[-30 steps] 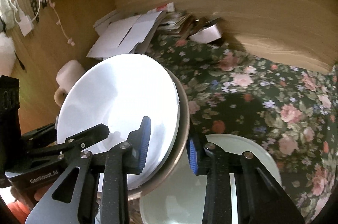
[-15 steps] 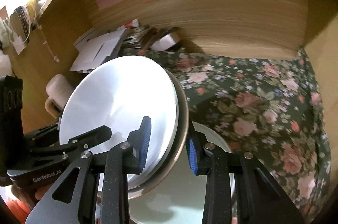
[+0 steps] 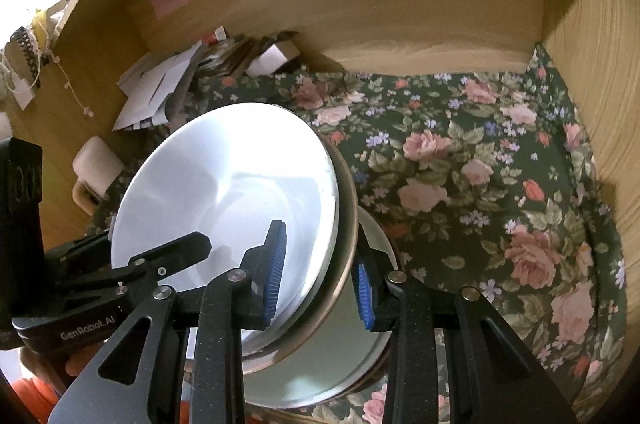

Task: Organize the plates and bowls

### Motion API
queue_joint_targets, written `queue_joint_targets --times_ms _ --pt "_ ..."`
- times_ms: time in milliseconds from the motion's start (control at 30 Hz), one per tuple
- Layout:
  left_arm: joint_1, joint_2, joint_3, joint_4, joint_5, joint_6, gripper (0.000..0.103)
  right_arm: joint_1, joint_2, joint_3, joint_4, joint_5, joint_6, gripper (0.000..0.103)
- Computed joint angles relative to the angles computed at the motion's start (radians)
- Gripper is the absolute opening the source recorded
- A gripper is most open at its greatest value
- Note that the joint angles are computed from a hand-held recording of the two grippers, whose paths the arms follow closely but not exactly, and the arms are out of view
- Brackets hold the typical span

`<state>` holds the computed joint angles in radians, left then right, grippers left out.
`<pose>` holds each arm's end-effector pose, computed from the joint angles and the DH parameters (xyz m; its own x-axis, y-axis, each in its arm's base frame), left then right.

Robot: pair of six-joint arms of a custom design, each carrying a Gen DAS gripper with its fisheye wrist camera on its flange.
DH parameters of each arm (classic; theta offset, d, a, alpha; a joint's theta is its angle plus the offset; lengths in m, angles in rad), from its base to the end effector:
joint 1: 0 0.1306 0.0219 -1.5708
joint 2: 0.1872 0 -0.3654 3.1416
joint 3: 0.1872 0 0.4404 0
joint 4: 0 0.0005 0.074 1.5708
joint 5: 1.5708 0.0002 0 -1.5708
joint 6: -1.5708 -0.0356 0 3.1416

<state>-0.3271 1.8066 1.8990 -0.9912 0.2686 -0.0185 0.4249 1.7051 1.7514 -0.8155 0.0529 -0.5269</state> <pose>0.6386 -0.2272 0.4195 -0.7323 0.2673 -0.6263 0.4799 0.8551 -0.1961 0.5985 0.2682 0.4213 -0.7374 0.2175 -0.6395 -0.0072 0.9441 0.3295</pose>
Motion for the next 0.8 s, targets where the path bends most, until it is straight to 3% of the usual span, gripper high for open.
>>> queue_joint_targets --times_ms 433,667,700,800 --pt "0.003 0.091 0.087 -0.08 -0.028 0.007 0.05 -0.016 0.046 0.004 -0.004 -0.075 -0.036 0.028" --pt "0.011 0.108 0.114 -0.106 0.003 -0.009 0.05 -0.007 0.04 0.002 -0.002 -0.029 0.023 0.032" --pt "0.012 0.107 0.114 -0.108 0.005 -0.014 0.05 -0.006 0.033 -0.005 0.006 -0.024 0.023 0.034" --pt "0.008 0.083 0.089 -0.066 -0.036 -0.016 0.051 -0.002 0.012 -0.016 0.022 -0.001 0.03 0.054"
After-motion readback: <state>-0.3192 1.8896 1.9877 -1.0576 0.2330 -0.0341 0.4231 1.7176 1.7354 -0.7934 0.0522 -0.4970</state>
